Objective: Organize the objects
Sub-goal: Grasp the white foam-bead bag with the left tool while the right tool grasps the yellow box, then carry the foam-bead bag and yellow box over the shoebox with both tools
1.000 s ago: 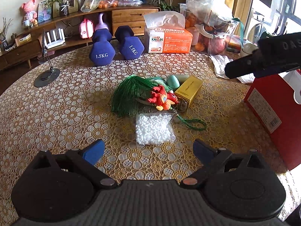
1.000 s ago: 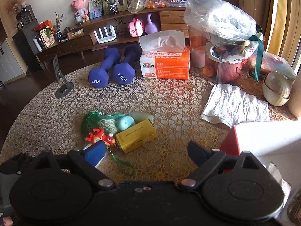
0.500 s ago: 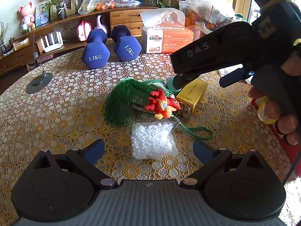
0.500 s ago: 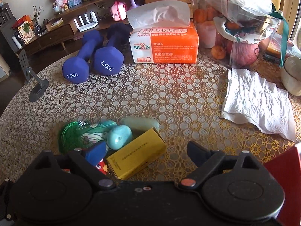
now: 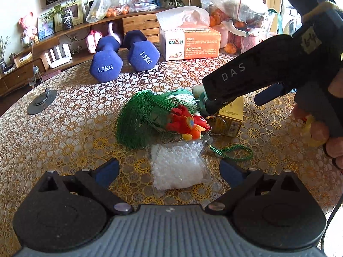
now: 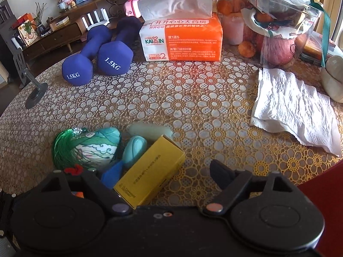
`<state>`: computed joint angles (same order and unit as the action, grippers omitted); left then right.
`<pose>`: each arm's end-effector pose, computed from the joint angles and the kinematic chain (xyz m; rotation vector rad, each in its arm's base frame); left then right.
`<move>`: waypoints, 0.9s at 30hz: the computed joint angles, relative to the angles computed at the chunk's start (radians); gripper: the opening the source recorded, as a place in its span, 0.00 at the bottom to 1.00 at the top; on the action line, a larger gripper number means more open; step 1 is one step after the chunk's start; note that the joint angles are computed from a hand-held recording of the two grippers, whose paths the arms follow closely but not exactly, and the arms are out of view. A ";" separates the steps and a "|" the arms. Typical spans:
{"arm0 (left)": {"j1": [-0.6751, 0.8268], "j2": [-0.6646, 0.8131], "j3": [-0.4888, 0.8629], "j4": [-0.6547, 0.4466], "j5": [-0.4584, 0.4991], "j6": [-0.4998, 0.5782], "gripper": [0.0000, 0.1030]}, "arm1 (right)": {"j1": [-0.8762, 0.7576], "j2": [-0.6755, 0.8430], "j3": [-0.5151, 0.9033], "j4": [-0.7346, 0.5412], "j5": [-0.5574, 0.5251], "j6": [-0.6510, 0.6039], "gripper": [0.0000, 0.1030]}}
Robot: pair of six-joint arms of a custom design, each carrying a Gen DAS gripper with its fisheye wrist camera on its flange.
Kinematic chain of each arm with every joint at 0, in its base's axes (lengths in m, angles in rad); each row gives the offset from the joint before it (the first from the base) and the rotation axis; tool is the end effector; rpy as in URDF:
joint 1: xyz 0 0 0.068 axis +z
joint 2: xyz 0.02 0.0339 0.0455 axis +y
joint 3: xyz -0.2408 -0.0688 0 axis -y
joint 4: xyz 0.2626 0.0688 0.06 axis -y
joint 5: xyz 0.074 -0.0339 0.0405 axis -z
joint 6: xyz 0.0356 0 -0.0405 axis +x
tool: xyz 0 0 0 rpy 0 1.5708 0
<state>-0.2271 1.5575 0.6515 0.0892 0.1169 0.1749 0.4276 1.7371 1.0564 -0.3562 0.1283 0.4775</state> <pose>0.2922 -0.0718 0.1049 0.5305 2.3269 -0.1642 0.3270 0.1440 0.1382 0.1106 2.6004 0.1608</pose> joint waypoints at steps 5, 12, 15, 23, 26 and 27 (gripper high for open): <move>-0.003 0.007 -0.012 0.034 -0.002 0.011 0.78 | 0.005 -0.009 -0.014 0.021 -0.022 -0.005 0.71; -0.019 -0.030 -0.034 0.030 0.007 0.036 0.46 | 0.011 -0.043 -0.047 0.030 -0.067 -0.006 0.43; -0.027 -0.043 -0.037 0.013 -0.003 0.039 0.42 | 0.021 -0.051 -0.049 0.014 -0.057 -0.001 0.30; -0.023 -0.119 -0.057 -0.072 -0.004 0.022 0.35 | 0.031 -0.180 -0.173 0.031 -0.048 0.026 0.27; -0.013 -0.163 -0.067 -0.123 0.010 0.006 0.34 | 0.044 -0.265 -0.232 0.024 -0.050 0.028 0.27; -0.010 -0.181 -0.073 -0.140 0.012 0.002 0.34 | 0.051 -0.293 -0.248 0.012 -0.051 0.031 0.27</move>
<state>-0.2372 1.3761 0.5786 -0.0508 0.1292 0.1766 0.4786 1.4445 0.8085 -0.3437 0.0772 0.5081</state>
